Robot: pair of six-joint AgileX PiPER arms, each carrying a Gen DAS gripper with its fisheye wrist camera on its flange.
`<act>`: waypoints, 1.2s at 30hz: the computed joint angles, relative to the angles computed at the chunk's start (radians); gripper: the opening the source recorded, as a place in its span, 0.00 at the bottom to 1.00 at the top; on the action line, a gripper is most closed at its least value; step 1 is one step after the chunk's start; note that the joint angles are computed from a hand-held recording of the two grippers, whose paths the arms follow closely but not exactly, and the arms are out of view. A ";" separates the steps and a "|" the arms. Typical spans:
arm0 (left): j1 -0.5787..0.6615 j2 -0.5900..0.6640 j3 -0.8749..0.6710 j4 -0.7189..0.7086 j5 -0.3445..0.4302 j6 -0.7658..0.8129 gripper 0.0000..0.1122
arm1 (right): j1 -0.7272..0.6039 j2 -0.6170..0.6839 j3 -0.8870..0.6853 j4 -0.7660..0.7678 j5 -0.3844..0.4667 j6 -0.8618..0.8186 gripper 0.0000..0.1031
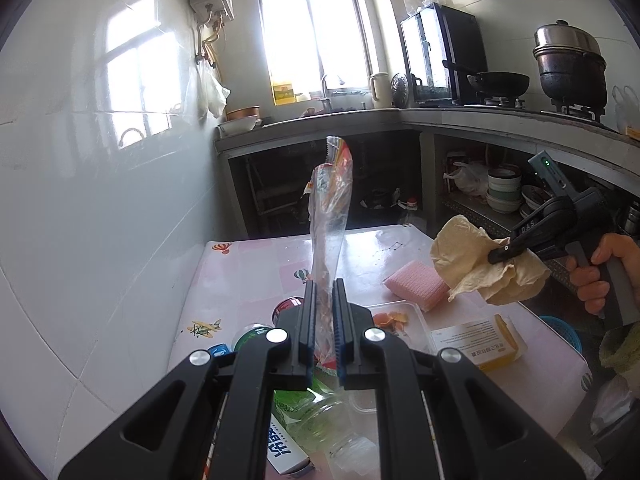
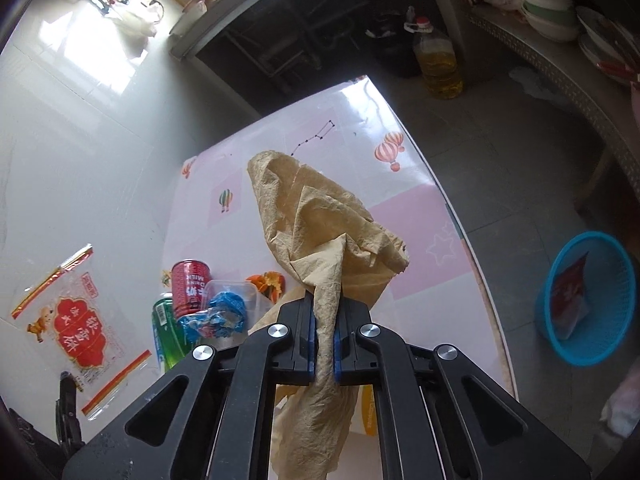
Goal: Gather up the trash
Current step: 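Carry the clear bag and paper towel toward the blue wastebasket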
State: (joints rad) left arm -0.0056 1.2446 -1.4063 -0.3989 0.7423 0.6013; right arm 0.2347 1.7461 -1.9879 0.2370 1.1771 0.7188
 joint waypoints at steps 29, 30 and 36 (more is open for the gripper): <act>-0.263 0.093 -0.144 -0.090 0.087 -0.015 0.07 | -0.081 -0.606 0.711 -0.102 -0.248 0.251 0.05; -0.282 0.103 -0.157 -0.096 0.093 -0.023 0.07 | -0.092 -0.620 0.725 -0.099 -0.246 0.251 0.05; -0.414 0.203 -0.277 -0.123 0.163 -0.099 0.07 | -0.225 -0.720 0.830 -0.044 -0.217 0.205 0.05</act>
State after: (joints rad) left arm -0.4191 1.4472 -1.6833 -0.5215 0.9057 0.5021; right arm 0.0093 1.0259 -1.1577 0.1926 0.9599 0.9233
